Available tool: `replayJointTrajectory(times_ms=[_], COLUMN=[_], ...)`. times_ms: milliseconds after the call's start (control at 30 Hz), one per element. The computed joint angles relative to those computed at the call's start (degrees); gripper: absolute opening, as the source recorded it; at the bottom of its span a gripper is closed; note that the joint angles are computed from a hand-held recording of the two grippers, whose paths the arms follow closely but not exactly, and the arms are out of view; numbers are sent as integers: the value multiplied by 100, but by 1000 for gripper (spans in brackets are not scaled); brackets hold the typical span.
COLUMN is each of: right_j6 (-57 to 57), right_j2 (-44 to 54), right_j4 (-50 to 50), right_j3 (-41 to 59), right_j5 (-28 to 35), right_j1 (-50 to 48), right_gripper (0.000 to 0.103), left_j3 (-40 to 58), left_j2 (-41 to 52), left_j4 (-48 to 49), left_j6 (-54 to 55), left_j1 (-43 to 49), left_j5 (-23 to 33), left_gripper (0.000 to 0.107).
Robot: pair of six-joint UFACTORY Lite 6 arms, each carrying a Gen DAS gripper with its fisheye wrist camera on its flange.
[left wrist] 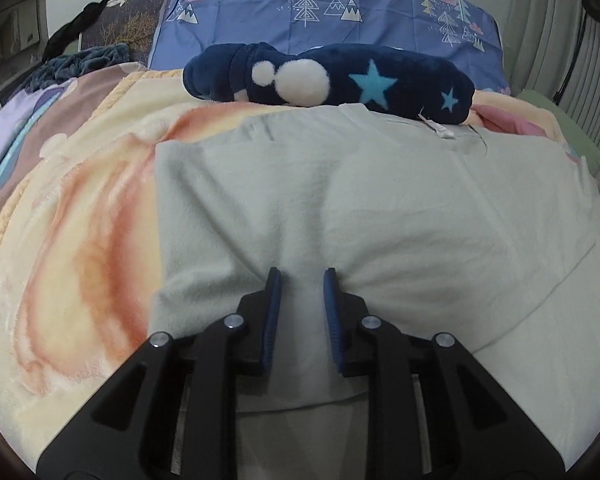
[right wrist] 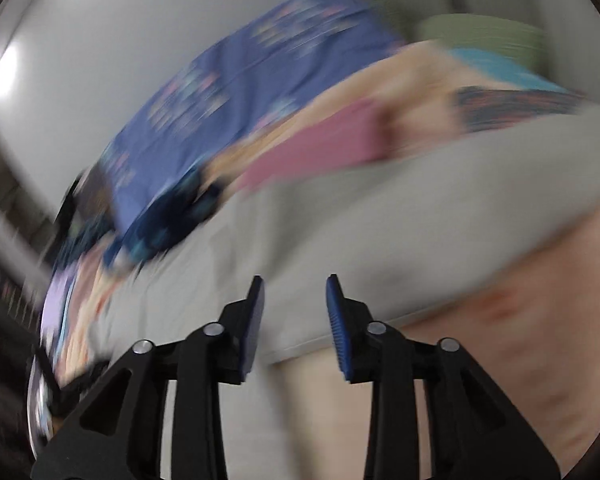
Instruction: Fold small clothes
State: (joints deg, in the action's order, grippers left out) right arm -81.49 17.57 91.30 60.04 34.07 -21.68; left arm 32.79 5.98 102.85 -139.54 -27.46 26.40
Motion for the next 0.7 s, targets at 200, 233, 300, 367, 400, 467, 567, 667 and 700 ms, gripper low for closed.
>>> replayJointTrajectory(times_ms=[200, 233, 300, 367, 400, 467, 567, 667, 700], right_j6=[2271, 2468, 2800, 3046, 3058, 2880, 2768, 2575, 2398], right_j2=[2101, 2414, 2802, 3178, 3242, 3119, 2906, 2564, 2382], right_j4=[-916, -937, -961, -763, -625, -172, 125, 215, 357], right_j3=[2243, 2575, 2972, 3309, 3369, 3248, 3191, 3103, 2950], right_j5=[1064, 1208, 1395, 1654, 1664, 1563, 1435, 1320, 1366], right_j1=[-2213, -2328, -2406, -2416, -2410, -2372, -2325, -2074, -1953], right_gripper=[41, 43, 49, 49, 48, 37, 9, 6, 6], left_j3=[258, 228, 186, 210, 210, 206, 159, 100, 86], left_j2=[252, 226, 189, 218, 217, 213, 172, 122, 109], left_j4=[-728, -667, -604, -608, -603, -584, -447, -302, -266], left_j6=[702, 643, 570, 582, 574, 553, 400, 254, 218], left_j1=[-254, -231, -219, -223, -222, -218, -188, -142, -130], left_j5=[330, 304, 289, 303, 298, 290, 237, 181, 166], left_gripper=[23, 23, 23, 23, 23, 23, 23, 23, 23])
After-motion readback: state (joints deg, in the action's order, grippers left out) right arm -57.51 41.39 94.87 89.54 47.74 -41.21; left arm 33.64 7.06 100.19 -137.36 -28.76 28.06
